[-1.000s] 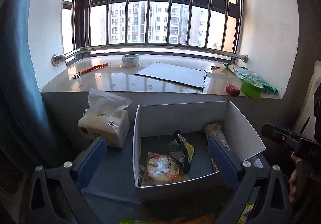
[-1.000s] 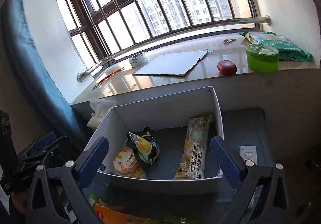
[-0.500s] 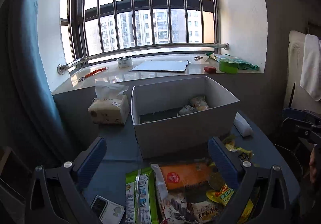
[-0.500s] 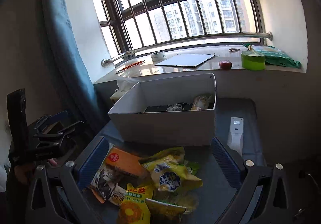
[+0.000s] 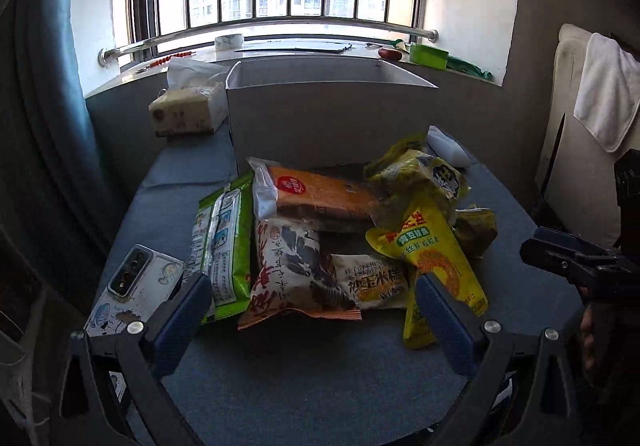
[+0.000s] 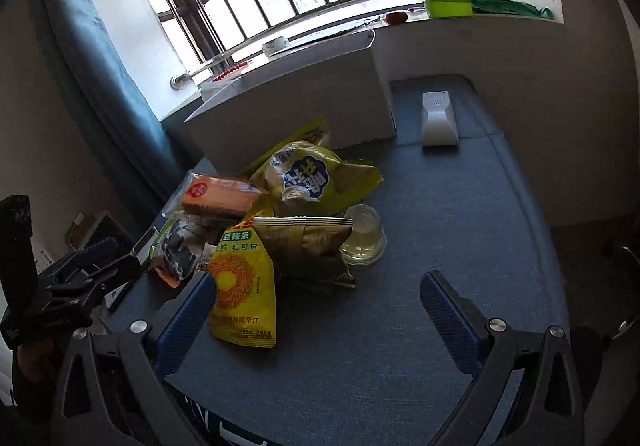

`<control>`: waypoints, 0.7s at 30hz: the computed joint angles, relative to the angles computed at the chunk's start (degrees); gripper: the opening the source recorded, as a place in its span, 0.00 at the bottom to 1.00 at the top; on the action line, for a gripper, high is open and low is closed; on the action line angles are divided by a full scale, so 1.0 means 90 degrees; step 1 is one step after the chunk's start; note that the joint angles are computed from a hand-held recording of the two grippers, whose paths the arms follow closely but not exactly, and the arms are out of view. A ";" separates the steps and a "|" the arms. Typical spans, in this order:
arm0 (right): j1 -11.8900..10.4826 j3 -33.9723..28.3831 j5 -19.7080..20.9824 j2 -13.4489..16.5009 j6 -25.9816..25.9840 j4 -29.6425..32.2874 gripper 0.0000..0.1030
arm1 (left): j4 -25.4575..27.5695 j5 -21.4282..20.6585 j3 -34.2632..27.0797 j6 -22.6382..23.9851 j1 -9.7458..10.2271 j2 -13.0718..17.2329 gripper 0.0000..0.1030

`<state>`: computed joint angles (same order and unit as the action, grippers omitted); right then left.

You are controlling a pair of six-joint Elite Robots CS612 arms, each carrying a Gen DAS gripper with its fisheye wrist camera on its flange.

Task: Organize snacks
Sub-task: 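Withdraw both tools from the box toward the remaining snacks, then carry the yellow bean-snack bag in the left tool while the right carries the tan bag into the box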

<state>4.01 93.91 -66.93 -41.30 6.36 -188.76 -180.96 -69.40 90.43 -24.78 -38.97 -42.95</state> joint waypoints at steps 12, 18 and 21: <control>0.0188 -0.0826 -0.0205 0.0413 0.0061 0.0976 0.71 | 0.0261 -0.0303 -0.0187 0.0219 -0.0051 0.0077 1.00; 0.0121 -0.0608 -0.0044 0.0318 0.0175 0.0587 0.45 | 0.0552 -0.0535 -0.0393 0.0303 -0.0044 0.0167 1.00; 0.0005 -0.0397 0.0131 0.0197 0.0408 0.0175 0.45 | 0.0764 -0.0690 -0.0606 0.0478 -0.0072 0.0248 1.00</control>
<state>4.05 90.34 -65.75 -39.53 10.03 -187.19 -174.08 -75.61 84.97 -20.48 -39.61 -40.72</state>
